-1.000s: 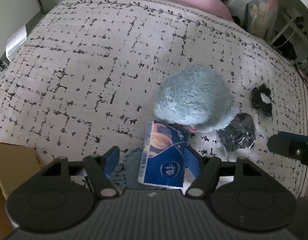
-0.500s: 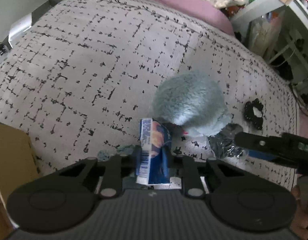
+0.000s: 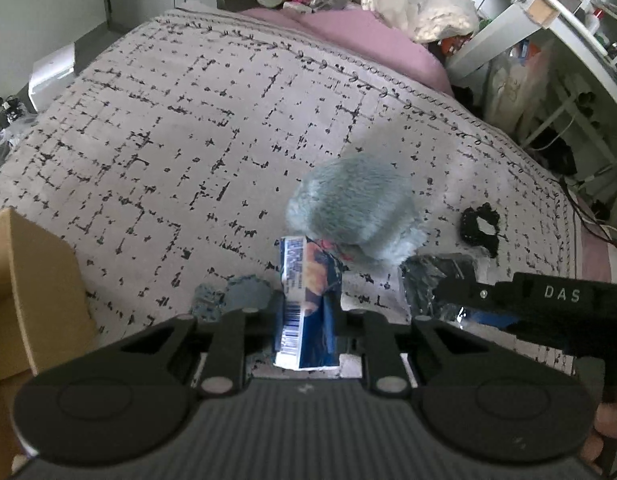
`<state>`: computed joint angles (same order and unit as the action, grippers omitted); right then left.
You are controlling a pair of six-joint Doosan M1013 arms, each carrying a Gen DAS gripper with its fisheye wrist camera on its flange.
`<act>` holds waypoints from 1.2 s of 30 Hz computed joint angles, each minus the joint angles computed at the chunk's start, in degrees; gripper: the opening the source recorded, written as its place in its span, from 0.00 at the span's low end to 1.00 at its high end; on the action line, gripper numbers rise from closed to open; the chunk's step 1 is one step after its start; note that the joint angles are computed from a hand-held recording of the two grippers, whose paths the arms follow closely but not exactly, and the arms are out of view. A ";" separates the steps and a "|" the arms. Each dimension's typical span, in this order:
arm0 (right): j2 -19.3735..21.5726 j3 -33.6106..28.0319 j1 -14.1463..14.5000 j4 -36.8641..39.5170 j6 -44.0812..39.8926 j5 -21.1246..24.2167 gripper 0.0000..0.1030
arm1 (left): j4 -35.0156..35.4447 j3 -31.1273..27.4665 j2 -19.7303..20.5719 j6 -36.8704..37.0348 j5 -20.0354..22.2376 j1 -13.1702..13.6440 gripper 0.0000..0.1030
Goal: Organize soft objects
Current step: 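Lift the tissue pack and clear bag and carry both toward the box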
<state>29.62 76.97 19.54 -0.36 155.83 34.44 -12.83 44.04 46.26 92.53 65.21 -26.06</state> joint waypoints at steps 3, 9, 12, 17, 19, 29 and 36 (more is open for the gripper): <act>-0.79 0.19 0.85 -2.63 1.53 0.62 0.32 | -0.29 2.36 -1.83 0.46 -2.34 0.11 0.18; -1.92 -0.53 3.00 -9.26 5.67 4.45 0.32 | -1.63 5.66 -4.70 1.11 -4.84 0.47 0.18; -2.40 -0.74 4.12 -12.78 8.07 5.94 0.32 | -2.51 7.32 -6.20 1.97 -5.96 0.74 0.18; -3.28 -0.94 6.14 -18.77 11.22 7.50 0.32 | -2.77 9.53 -8.12 2.55 -7.76 1.26 0.18; -3.61 -0.96 6.85 -20.96 13.05 7.66 0.32 | -3.12 10.22 -8.74 2.37 -7.97 1.49 0.18; -4.24 -1.46 10.39 -31.14 19.72 8.80 0.32 | -2.37 15.04 -12.54 3.14 -11.70 1.84 0.18; -4.83 -1.46 11.91 -36.04 21.34 8.57 0.32 | -1.56 17.81 -14.66 2.37 -15.03 2.15 0.18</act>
